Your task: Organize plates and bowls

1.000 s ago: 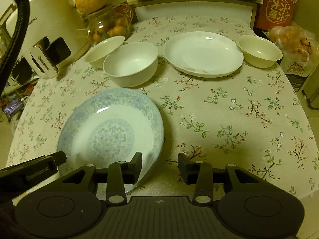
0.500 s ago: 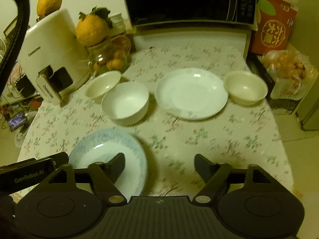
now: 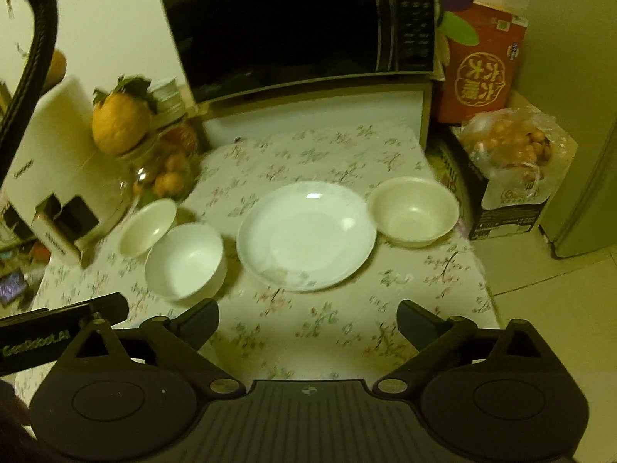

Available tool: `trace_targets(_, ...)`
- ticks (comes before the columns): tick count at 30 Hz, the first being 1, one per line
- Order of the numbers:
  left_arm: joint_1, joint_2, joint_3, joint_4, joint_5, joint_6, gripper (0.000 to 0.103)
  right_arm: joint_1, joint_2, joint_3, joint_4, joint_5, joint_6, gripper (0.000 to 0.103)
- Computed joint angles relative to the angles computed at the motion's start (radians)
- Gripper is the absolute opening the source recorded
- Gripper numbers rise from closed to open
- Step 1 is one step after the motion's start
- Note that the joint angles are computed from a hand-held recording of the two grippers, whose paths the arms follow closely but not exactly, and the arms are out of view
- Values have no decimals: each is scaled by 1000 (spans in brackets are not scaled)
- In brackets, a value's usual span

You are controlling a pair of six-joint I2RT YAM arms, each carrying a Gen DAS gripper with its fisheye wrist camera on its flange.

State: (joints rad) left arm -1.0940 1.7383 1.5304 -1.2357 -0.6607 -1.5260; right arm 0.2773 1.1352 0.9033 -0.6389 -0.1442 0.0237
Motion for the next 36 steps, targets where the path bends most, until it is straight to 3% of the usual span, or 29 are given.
trace_targets(7,81,6,-7,159,19,196,102,-104,109,86,28,-98,59,100)
trace_targets(13,132,117,76,159,6,305,101,-152,264,187,23,-157,132,98)
trace_targets(28,179,196,92,277,38,354,97,-249,378,181,40,-149,64,95)
trace_targets(33,205,211,82,324,24,374,94,-258,424,185,77,-152,99,92)
trace_targets(36,232,193,30,405,52,388,89,-255,456,188,101,-160,130,89)
